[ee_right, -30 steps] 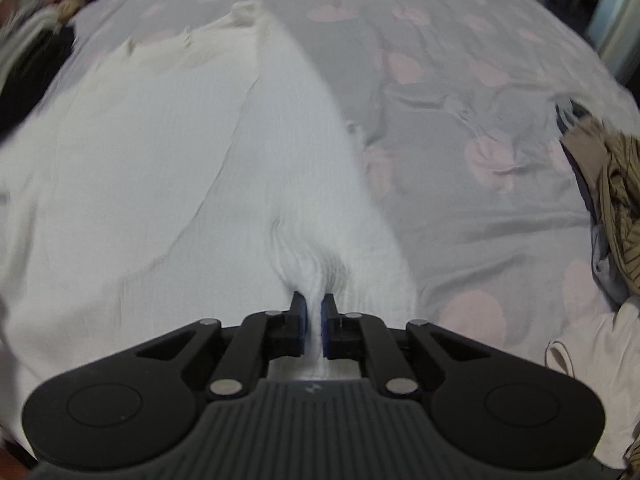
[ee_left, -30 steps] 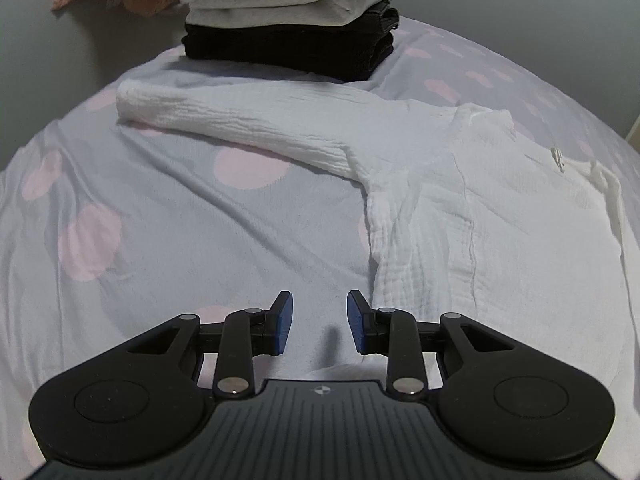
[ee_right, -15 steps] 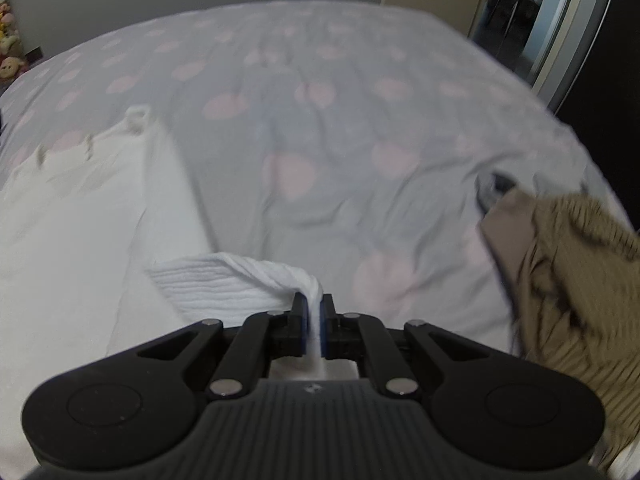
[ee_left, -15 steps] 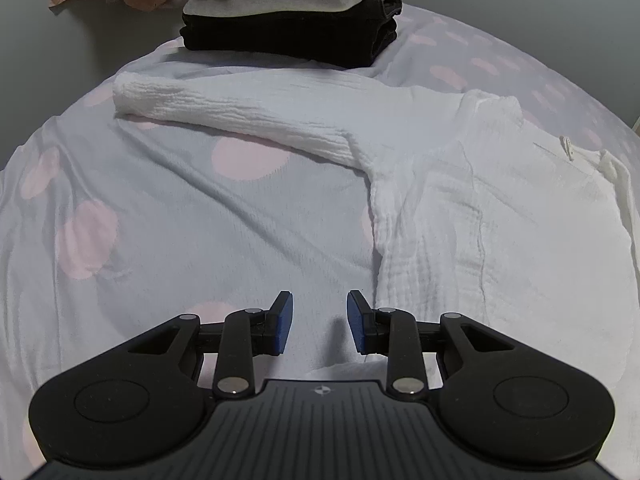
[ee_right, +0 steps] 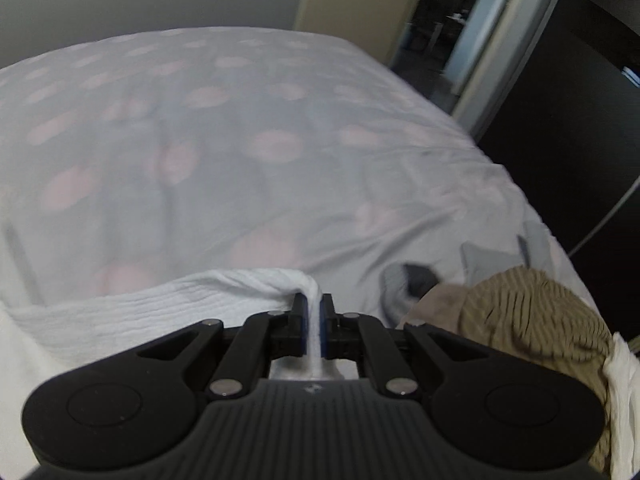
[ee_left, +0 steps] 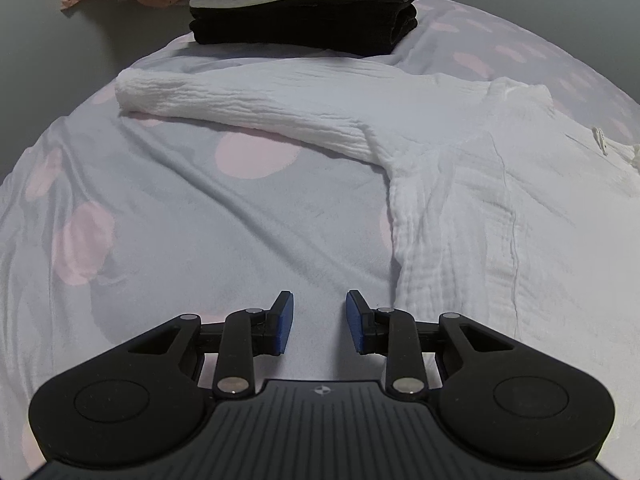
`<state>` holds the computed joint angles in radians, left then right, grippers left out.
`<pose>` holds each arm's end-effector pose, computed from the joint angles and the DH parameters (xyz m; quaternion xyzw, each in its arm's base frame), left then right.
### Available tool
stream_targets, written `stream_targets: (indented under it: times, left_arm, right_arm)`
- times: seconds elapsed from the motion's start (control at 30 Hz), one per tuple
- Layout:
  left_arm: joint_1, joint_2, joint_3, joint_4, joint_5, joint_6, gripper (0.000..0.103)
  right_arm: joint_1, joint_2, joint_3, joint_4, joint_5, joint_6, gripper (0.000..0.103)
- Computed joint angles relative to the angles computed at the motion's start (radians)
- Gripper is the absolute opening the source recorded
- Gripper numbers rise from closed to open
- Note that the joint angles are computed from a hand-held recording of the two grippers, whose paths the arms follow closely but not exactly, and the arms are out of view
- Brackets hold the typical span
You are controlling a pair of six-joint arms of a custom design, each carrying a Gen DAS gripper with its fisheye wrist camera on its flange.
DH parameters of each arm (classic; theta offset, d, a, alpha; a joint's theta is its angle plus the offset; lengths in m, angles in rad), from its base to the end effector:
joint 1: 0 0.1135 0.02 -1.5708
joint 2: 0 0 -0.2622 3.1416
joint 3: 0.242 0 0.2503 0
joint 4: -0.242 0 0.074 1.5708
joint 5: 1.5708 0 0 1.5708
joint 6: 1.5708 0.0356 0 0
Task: Fold clothes
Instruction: 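Grasp the white shirt hem with the right gripper and lift it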
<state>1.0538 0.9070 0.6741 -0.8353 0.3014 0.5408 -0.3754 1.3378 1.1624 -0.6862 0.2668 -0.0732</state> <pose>0.0887 0.1345 0.2277 -0.2068 0.9358 0.0743 0.2758 0.2568 -0.1113 0.3031 0.1856 0.9119 -0.1982 0.3078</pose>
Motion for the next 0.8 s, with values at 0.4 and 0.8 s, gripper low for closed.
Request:
stream_targets:
  times: [0.4,0.8]
  left_arm:
    - [-0.131,-0.05,-0.058,0.085,-0.087,-0.069,0.032]
    - [0.027,-0.053,0.026,-0.051,0.067,0.01,0.032]
  right_arm:
    - [-0.086,0.375,0.112,0.239,0.044,0.021,0.006]
    - [-0.135,-0.003,-0.116,0.057,-0.187,0.017,0.025]
